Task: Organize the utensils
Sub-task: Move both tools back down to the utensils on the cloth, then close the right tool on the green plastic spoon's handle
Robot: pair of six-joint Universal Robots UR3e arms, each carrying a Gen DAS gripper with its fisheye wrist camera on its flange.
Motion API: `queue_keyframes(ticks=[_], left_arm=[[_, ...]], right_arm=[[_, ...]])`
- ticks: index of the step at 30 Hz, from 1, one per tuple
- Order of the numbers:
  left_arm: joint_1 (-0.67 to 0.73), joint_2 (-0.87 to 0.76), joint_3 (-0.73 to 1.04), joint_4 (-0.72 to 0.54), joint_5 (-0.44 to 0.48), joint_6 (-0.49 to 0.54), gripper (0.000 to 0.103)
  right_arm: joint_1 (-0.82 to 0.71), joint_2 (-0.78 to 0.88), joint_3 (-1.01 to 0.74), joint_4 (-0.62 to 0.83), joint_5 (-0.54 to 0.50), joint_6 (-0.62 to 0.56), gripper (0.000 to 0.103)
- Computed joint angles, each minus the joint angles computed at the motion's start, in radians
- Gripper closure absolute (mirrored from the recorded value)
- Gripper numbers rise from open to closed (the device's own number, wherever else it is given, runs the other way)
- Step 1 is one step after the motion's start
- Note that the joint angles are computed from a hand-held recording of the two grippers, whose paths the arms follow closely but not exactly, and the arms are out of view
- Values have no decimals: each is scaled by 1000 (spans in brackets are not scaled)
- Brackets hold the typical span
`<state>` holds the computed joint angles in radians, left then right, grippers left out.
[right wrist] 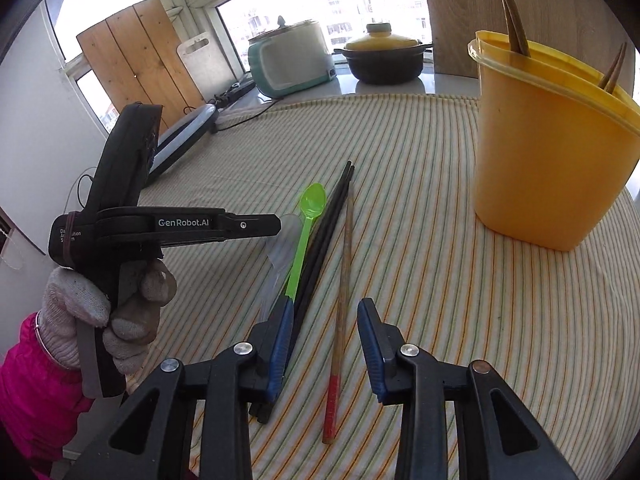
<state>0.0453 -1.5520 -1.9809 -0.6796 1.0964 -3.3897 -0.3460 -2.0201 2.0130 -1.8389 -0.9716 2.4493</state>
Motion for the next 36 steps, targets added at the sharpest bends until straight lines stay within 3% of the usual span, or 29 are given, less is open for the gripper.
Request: queue_keyframes(ticks=[10,21,36], left_arm=[[-19,-59,30,46,3,-14,98],[-73,-43,44,56,100,4,101],[54,136,-87,-13,105,122,101]], right_arm=[[16,35,-18,-11,-11,24,71],[96,108,-45,-107,-51,91,73],[321,509,-369,-133,-98,269,88]])
